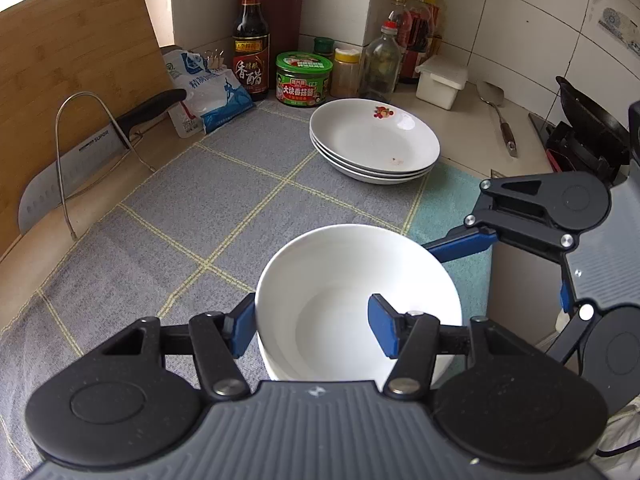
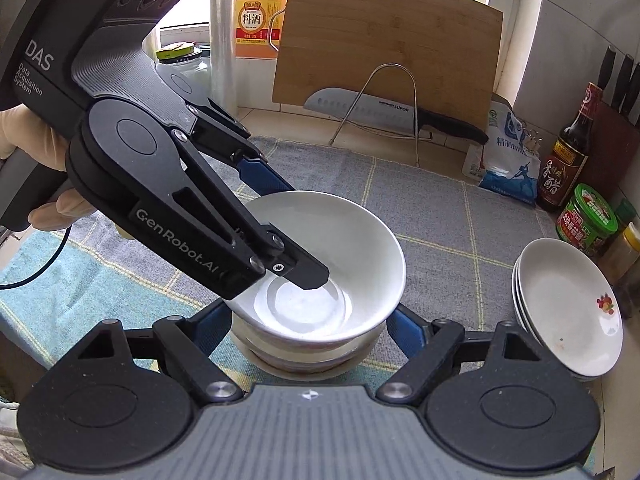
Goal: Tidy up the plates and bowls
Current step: 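Lift the white bowl with the left gripper and carry it to the bowl stack, then lower the bowl onto the stack and open the left gripper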
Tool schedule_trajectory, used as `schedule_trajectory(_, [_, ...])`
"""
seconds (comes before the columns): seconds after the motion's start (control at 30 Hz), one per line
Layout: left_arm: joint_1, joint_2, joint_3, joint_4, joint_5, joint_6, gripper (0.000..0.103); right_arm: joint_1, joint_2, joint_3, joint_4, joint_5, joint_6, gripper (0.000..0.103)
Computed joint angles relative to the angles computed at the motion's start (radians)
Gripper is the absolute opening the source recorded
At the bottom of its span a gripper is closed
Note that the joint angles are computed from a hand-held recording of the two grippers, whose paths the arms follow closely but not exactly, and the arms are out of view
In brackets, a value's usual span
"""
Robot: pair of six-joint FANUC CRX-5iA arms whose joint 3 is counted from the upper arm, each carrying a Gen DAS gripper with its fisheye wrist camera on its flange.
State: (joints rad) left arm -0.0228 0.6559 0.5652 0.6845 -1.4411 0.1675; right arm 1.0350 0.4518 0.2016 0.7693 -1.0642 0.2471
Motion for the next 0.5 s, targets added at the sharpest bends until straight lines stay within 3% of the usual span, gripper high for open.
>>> schedule_trajectory(0.5, [-0.002,0.006,0.004,-0.014,0.001,0.011,0.057,-0.012,-0.012,-0.017,-0.021,0.033,0.012,0.088])
